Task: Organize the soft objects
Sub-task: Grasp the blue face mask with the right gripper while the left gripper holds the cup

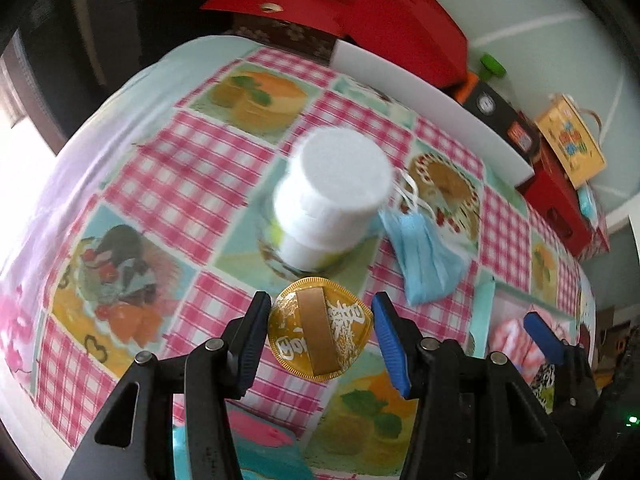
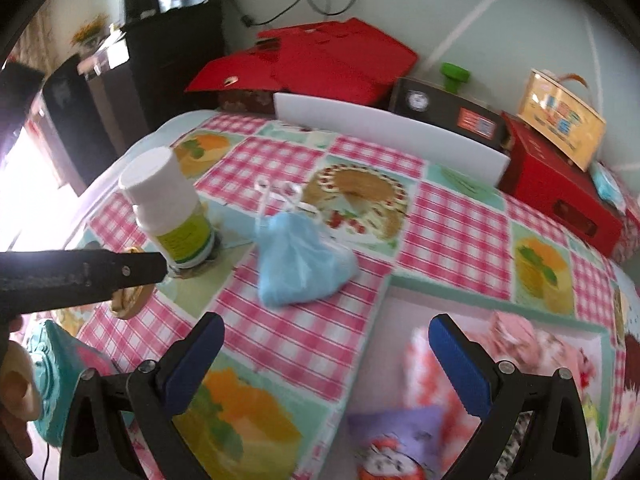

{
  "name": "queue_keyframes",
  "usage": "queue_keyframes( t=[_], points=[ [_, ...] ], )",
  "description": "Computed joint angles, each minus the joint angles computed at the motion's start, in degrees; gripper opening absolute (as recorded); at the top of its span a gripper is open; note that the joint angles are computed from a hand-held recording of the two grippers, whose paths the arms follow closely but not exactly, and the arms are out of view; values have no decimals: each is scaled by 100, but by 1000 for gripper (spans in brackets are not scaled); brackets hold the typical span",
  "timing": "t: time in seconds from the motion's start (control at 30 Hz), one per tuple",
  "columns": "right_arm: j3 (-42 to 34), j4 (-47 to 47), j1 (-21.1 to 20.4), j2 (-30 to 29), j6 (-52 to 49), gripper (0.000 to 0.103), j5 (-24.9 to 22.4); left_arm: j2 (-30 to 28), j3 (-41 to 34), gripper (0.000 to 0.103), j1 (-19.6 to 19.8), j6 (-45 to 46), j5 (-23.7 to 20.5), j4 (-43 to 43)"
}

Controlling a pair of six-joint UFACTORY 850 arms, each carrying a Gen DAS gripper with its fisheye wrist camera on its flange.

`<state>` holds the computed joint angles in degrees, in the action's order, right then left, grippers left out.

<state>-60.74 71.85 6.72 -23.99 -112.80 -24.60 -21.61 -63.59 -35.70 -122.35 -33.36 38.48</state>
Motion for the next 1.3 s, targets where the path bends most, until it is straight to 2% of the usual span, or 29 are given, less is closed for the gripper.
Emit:
queue_keyframes(
  t=[0.17,0.4,0.47,0.67,0.73,0.8,0.9,0.93,1.1,1.3],
  points=[
    [-90,-231,261,-126,69,98,196,230,251,54,-26,-454,-138,109],
    [-466,-1400,572,-499,1166,85,539,406,471,53,-25,-862,-80,320],
    [-591,-1777,579,-590,1590,84,488,413,491,53,-19,-890,-41,338],
    [-824,-2722,632,-801,2563,69,450,437,518,53,-29,-940,-18,387],
    [-883,-2869,623,-850,2740,59,323,434,517,53,-30,-940,-13,384],
    [-910,-2952,625,-878,2835,55,249,431,515,54,-31,-953,-21,395],
    [-888,-2905,619,-861,2786,41,196,430,517,53,-27,-953,-19,390],
    [-881,-2871,608,-852,2773,39,167,430,516,54,-33,-953,-24,387],
    [-862,-2705,526,-820,2703,32,20,427,512,53,-39,-945,-24,383],
    [-693,-2348,337,-652,2385,30,-130,401,466,53,-48,-891,-78,377]
  ],
)
